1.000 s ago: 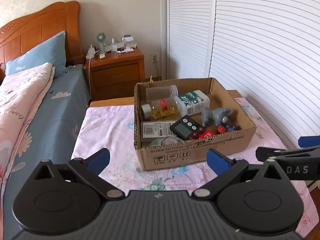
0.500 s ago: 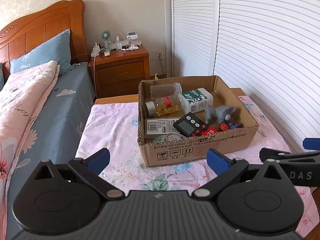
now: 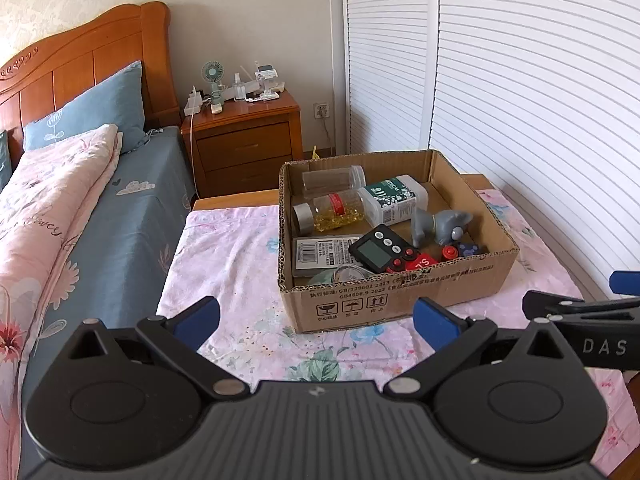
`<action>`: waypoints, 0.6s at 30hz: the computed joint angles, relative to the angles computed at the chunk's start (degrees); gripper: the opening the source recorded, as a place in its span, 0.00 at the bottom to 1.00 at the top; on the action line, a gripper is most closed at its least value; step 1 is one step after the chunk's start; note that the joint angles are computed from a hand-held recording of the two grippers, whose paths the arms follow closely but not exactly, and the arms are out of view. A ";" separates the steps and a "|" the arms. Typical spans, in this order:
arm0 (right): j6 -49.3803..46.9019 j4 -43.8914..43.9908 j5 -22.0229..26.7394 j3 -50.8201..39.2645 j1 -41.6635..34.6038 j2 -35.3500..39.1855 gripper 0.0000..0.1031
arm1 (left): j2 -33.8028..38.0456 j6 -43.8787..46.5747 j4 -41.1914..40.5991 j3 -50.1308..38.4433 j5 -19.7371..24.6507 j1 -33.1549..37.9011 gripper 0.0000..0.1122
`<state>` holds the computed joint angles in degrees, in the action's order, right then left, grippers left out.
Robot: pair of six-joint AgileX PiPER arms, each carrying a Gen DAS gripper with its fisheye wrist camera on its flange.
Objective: Organize rigid objects
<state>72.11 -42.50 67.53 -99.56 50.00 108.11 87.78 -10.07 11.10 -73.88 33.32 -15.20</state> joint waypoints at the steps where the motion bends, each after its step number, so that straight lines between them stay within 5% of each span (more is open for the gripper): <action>1: 0.03 -0.07 -0.03 0.04 0.00 -0.05 1.00 | 0.00 -0.18 0.14 -0.07 0.11 -0.07 0.91; 18: 0.26 -0.41 0.24 0.16 0.21 -0.15 1.00 | -0.42 -2.41 2.85 0.09 0.69 -1.14 0.91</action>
